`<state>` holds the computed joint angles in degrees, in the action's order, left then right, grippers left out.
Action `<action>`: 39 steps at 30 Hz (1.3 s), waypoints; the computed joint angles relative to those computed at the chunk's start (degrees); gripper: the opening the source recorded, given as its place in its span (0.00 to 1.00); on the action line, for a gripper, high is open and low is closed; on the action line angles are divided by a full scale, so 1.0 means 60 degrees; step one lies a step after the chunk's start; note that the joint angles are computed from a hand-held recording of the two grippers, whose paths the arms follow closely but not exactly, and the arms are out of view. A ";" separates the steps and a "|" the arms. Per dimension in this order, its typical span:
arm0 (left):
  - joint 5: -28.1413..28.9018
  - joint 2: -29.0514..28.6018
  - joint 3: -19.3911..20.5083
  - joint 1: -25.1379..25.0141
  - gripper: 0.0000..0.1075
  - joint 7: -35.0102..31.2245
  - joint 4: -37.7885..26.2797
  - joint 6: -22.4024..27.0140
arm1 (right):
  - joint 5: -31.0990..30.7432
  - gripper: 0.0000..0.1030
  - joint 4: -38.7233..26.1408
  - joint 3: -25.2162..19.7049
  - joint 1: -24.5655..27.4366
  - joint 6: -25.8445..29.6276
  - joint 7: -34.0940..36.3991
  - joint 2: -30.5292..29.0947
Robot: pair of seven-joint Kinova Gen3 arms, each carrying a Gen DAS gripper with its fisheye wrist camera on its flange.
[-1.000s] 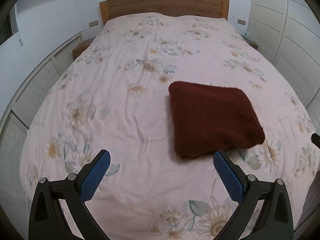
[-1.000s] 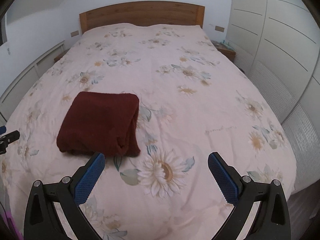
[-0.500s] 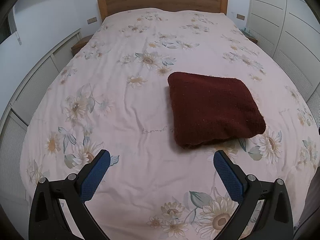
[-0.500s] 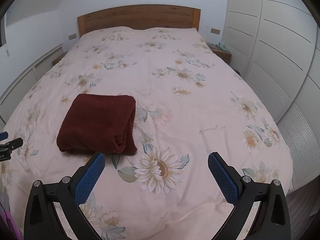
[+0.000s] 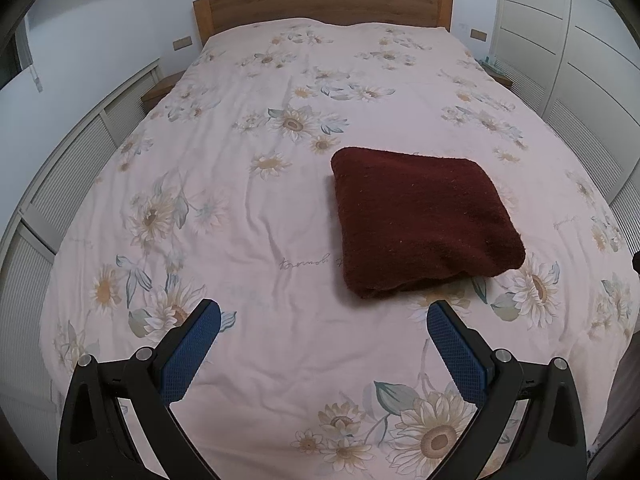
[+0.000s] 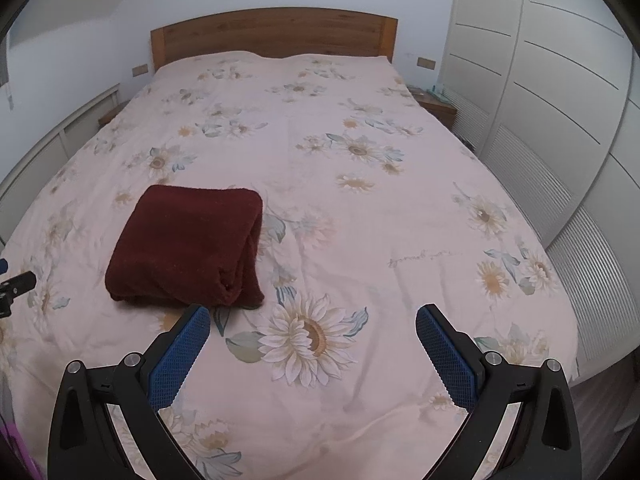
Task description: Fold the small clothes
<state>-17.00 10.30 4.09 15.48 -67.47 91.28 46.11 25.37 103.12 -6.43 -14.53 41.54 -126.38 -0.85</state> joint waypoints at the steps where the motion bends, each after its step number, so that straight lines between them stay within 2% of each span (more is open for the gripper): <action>1: -0.0019 0.0002 0.0001 0.0012 0.95 0.0010 -0.0006 0.0011 | -0.0033 1.00 -0.0018 0.0003 0.0002 0.0010 0.0035 0.0010; 5: -0.0204 0.0007 -0.0024 0.0134 0.95 0.0278 -0.0021 0.0068 | -0.0082 1.00 -0.0037 -0.0008 -0.0015 0.0057 0.0055 0.0007; 39: 0.0130 -0.0024 0.0038 -0.0031 0.95 -0.0262 -0.0046 0.0096 | -0.0416 1.00 -0.0065 0.0037 -0.0022 0.0236 0.0260 0.0114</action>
